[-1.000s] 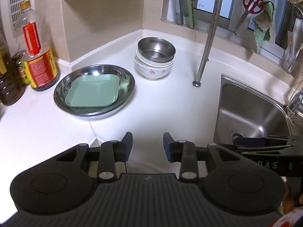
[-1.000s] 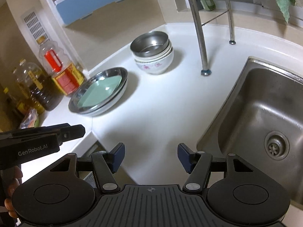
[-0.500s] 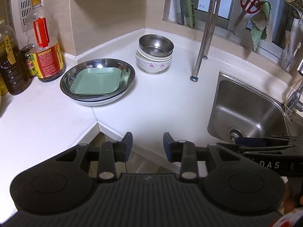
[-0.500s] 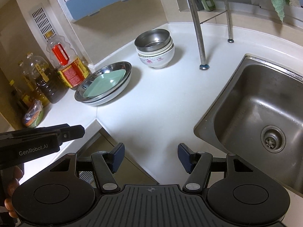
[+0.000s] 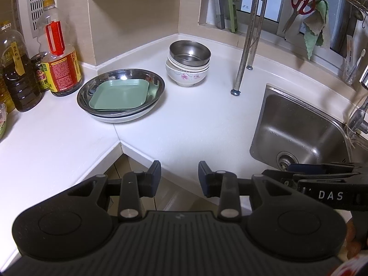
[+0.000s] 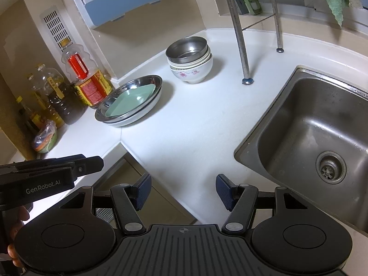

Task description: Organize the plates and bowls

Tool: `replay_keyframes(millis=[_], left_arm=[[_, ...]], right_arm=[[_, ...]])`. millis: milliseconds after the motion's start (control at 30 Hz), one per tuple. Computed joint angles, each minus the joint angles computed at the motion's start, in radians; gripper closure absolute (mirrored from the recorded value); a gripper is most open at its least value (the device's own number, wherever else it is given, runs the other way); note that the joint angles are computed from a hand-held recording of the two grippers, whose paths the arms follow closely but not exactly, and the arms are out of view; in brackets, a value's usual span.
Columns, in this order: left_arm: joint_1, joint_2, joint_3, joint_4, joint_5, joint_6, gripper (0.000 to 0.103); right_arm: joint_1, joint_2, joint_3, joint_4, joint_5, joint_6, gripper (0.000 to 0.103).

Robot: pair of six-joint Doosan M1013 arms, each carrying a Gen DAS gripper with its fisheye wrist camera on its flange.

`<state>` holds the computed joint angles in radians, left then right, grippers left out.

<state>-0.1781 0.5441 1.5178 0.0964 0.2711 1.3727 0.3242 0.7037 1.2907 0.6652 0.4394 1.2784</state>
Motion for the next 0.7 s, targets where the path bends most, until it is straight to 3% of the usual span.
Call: replay_keyframes(millis=[300, 700], left_arm=[[-0.002, -0.005, 0.010, -0.011, 0.003, 0.008, 0.070], [0.019, 0.049, -0.069, -0.233, 0.009, 0.249, 0.070]], right_arm=[[0.000, -0.008, 0.013, 0.001, -0.008, -0.003, 0.041], [-0.007, 0.027, -0.043, -0.100, -0.026, 0.118, 0.041]])
